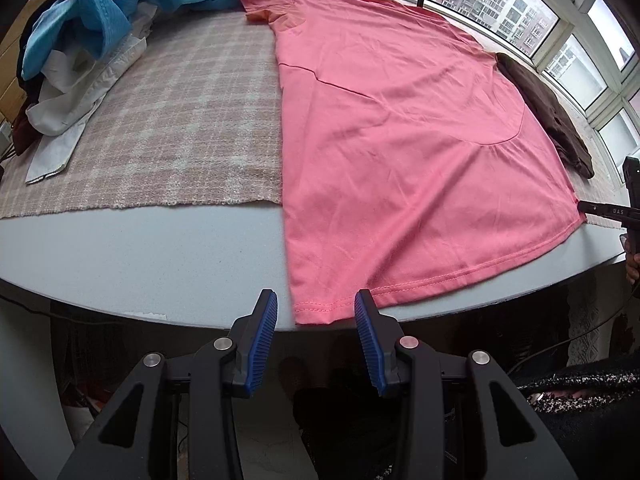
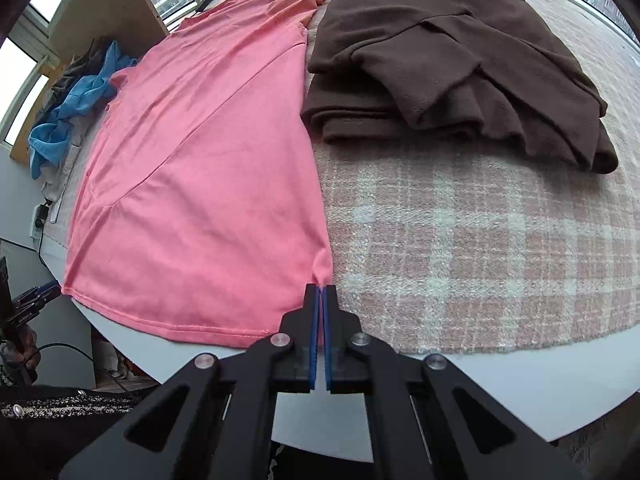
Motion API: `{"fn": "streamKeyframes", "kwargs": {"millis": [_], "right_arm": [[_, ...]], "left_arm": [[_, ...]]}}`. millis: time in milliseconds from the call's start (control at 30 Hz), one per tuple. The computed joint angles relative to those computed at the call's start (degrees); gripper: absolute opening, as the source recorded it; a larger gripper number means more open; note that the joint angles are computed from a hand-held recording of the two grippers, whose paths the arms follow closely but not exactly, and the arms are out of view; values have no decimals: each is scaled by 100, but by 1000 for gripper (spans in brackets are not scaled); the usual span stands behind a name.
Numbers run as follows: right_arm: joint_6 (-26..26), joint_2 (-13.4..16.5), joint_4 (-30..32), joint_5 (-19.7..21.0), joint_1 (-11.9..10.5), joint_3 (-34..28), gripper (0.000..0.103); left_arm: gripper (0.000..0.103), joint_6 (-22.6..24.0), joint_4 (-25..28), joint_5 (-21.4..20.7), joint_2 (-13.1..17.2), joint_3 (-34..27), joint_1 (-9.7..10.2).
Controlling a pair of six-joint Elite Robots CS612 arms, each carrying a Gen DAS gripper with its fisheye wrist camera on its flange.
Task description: Fold clothes
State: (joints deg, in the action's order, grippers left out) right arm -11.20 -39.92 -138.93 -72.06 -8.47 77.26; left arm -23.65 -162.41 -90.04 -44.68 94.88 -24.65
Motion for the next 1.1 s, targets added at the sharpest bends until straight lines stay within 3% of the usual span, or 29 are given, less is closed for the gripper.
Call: {"fn": "streamKeyframes", "kwargs": {"millis": [100,167,233,267,300,433,467,500,567,667,733,800,867,900,1000,1100], "right_arm": [[-10,26,65,-41,3,-57,2],[-15,37,72,-75,17,-78,2],[-2,79,98,-97,34,-141,2],[1,78,93,-85,37,-141,2],[5,77,87,-74,40,-141,2],[210,7,-232,-26,-6,-34,2],[304,-4,-260,-75,-34,-7,2],[397,-14,-286,-123,-62,18,2],[351,-27,-251,-137,-67,52,2],[181,-40,-230,-156,-29,70,2],[117,-21,-187,-151,-13,29,2],[135,7,-118,-124,-21,-22,2],[192,32,-79,-57,-30,-60,2],[224,44,-63,-17,-35,-79,2],[251,38,-27,100,-46,-78,2],[393,14,-69,-108,-67,-17,2]], "left_arm": [[38,244,-52,-46,81,-81,-50],[37,344,312,36,241,-432,-99],[24,416,277,-10,342,-542,-73],[4,456,146,-114,367,-547,-50],[1,458,149,-179,362,-560,-40],[6,348,-52,-439,243,-406,10],[19,221,-116,-419,199,-326,35],[38,94,-179,-398,155,-247,60],[42,-159,-299,-356,68,-94,110],[39,-609,-317,-427,120,-117,210],[38,-487,-123,-348,215,-265,202],[24,-313,153,-335,309,-419,177],[17,-129,93,-269,311,-400,142],[2,-15,166,-337,313,-422,134],[1,187,234,-240,223,-357,86],[1,94,141,-250,90,-212,107]]}}
